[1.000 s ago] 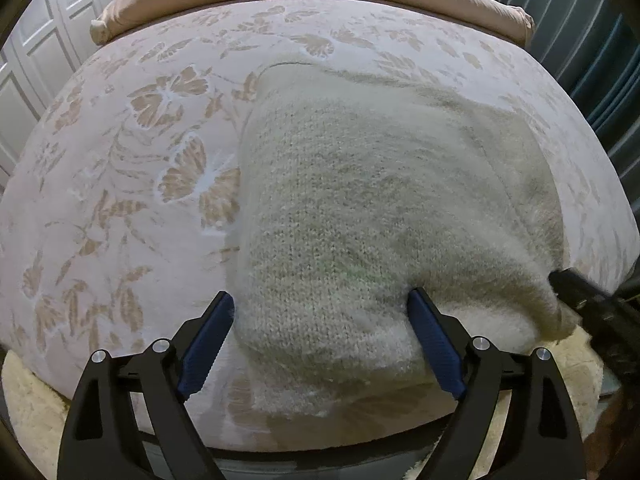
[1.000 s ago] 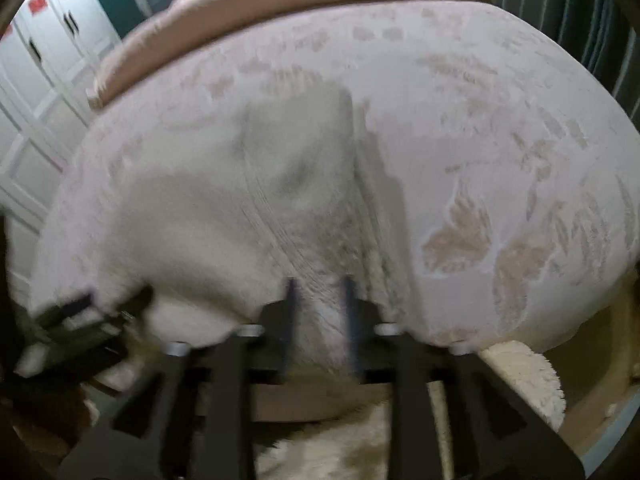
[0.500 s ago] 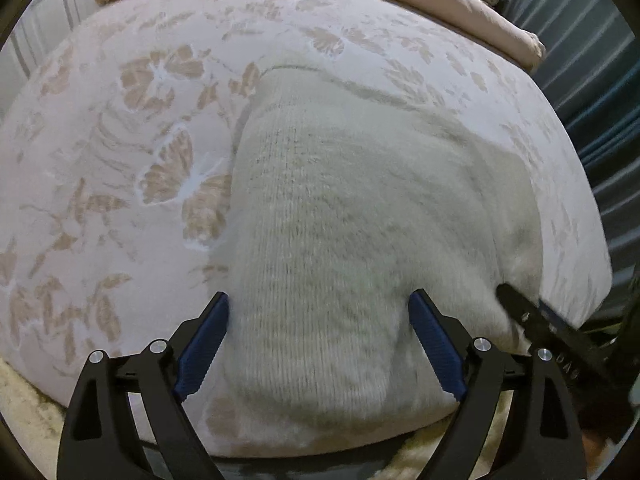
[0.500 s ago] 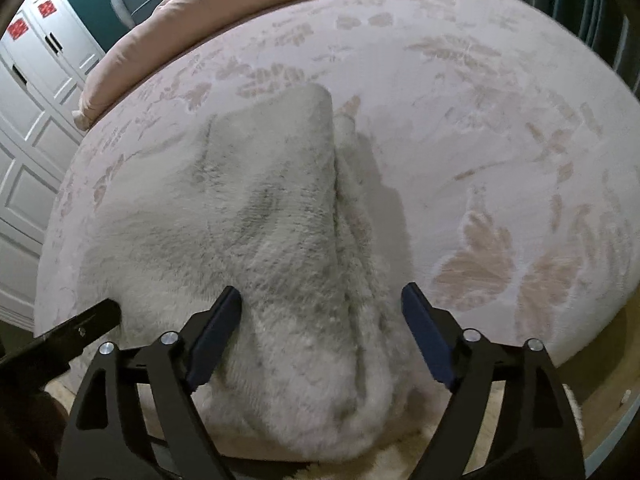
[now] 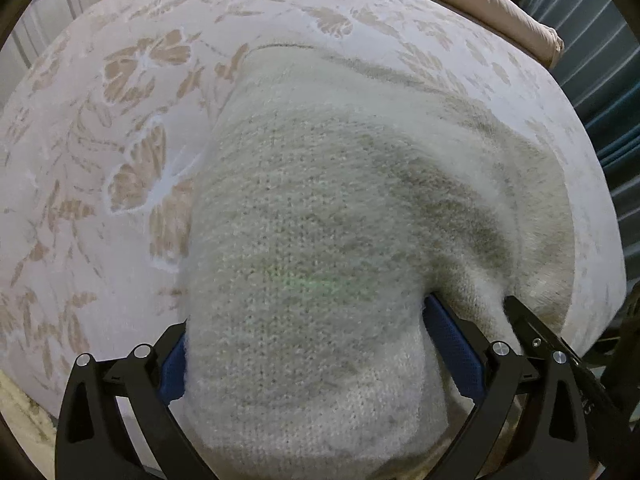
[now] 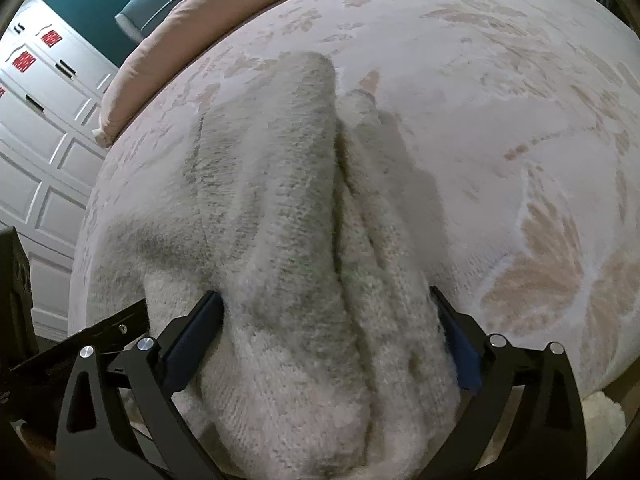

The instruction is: Fold small clothes

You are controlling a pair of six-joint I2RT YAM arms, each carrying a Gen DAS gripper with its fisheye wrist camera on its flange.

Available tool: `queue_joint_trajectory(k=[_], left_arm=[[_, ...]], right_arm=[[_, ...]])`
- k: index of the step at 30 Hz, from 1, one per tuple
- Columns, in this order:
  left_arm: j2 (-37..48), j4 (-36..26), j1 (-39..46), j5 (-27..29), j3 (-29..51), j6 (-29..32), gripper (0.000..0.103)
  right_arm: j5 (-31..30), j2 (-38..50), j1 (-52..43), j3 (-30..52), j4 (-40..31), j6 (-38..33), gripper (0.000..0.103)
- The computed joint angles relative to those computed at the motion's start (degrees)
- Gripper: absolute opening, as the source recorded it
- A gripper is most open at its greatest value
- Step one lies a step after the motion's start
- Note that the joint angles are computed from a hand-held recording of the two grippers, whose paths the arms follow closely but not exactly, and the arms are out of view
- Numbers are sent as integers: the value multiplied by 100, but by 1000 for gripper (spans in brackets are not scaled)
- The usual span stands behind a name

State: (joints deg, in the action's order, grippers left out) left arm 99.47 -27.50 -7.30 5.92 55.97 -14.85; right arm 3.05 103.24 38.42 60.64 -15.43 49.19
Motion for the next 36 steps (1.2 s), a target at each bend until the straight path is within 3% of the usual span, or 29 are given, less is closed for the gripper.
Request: queue_joint_trajectory(k=[14,17,20,22,27,30,36], left_arm=[[5,384,-111,-238,-167,-62,98],[67,246,-92,-184,-45,-111,98],[-25,-13,92,315,98,110,96],[-158,-144,197,559,110,326,84],[-750,-716,567,1401,66,1132,49],[-976,-1302,900,2264,134,1471,44],[-1698,-2213,1493,3216,31,2128,42]], right_arm=[[-224,178,-150,109,231,-101,96],[-413,176,-226,126,302,-71,85],[-792,1,-354,8,412,195,50],[-817,-212,-328,-113,435,380,39],[-578,-1029,61,-519,413,939,36],[-314,-1574,448,-633,185,1184,36],[798,-2067,1470,179,-1138,1355,35]])
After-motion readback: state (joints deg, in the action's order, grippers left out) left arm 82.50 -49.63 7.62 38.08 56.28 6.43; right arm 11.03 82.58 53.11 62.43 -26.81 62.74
